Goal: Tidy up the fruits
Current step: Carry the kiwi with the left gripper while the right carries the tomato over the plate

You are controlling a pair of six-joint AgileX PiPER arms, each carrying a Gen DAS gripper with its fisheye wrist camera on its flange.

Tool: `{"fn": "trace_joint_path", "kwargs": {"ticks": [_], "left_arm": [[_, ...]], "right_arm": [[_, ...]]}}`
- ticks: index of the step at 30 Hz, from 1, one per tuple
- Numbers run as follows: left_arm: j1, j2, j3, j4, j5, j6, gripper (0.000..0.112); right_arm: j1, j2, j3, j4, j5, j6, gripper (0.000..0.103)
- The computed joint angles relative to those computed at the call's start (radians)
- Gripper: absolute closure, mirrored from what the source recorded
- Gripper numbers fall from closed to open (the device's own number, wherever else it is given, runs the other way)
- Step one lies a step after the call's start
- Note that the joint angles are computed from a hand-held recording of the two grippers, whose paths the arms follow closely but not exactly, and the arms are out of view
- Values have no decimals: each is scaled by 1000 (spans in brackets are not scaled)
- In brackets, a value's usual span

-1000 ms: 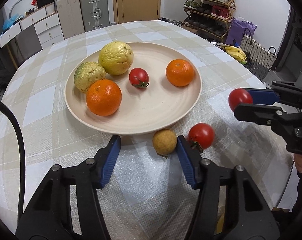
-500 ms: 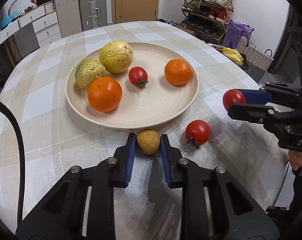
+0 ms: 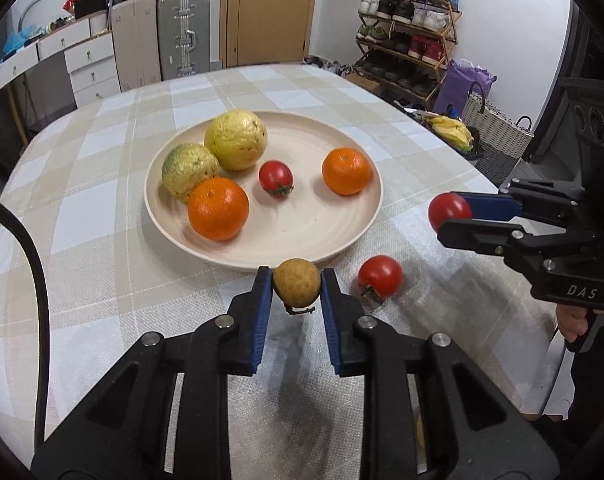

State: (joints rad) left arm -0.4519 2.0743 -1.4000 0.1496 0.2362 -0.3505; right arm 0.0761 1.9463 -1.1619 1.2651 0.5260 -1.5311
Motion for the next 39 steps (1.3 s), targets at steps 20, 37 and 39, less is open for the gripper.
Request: {"fn": "trace_joint_path", "kwargs": {"ticks": [20,37,39], "left_arm": [[-30,-123,135,910,-72,-923,91],[-27,-67,66,1057,-64,-1082,91],[-25,-51,44,1007,-62,-1036,91]], "right_arm": [[0,-24,47,196,0,-189,72],[15,25,2,325,-38,-233,72],[17,34,-16,321,-47,-220,72]]}}
